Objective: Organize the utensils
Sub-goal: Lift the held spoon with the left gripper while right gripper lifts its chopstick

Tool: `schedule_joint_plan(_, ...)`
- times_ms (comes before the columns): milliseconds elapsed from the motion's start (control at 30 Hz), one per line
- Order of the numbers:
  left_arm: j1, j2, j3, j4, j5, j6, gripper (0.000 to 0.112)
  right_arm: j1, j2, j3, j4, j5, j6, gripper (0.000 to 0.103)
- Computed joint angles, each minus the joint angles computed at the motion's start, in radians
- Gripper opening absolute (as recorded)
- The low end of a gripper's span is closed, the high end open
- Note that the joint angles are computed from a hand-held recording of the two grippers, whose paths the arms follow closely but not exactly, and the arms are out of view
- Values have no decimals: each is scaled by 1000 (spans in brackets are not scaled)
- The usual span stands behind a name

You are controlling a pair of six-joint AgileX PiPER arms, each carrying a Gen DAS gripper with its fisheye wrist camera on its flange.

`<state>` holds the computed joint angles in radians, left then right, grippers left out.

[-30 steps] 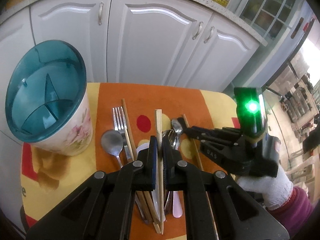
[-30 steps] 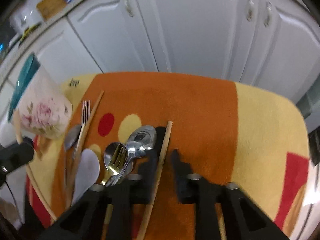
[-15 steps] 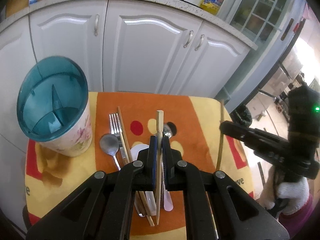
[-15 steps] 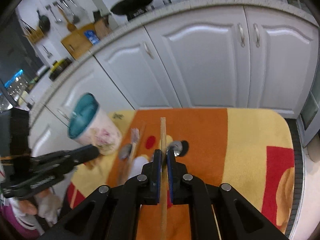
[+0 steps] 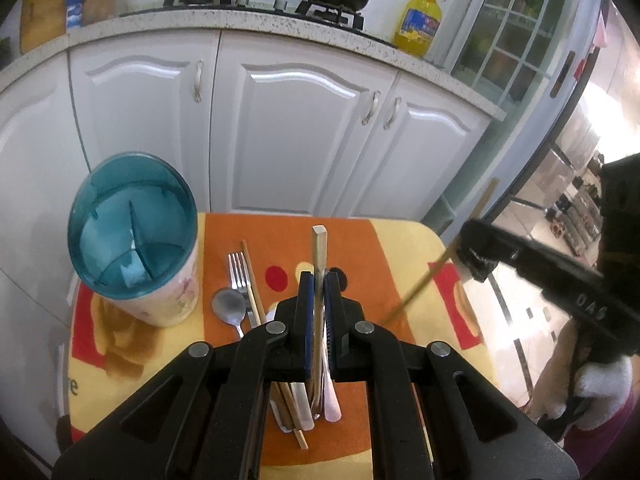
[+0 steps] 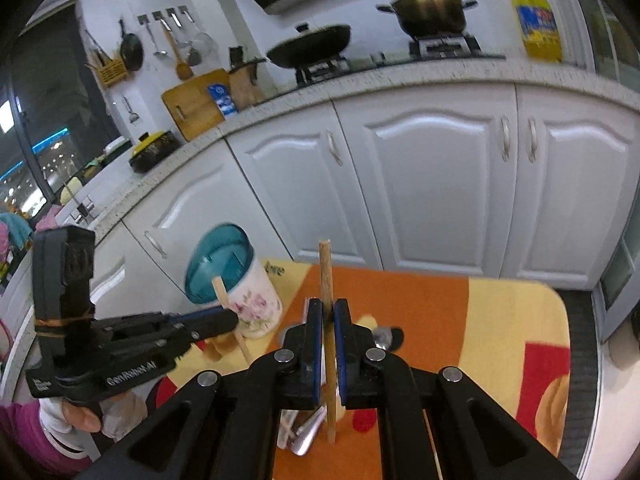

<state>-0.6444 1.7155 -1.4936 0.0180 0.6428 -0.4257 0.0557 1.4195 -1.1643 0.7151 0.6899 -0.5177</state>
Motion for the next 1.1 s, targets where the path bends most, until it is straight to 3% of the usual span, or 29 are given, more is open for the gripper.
schedule_joint_plan(633, 142, -70, -40, -122, 16, 104, 4, 92, 47, -238, -128, -1, 121, 5)
schedule_joint_plan(1100, 133, 3, 38, -171, 19, 78, 5, 83, 76, -226, -96, 7, 91, 5)
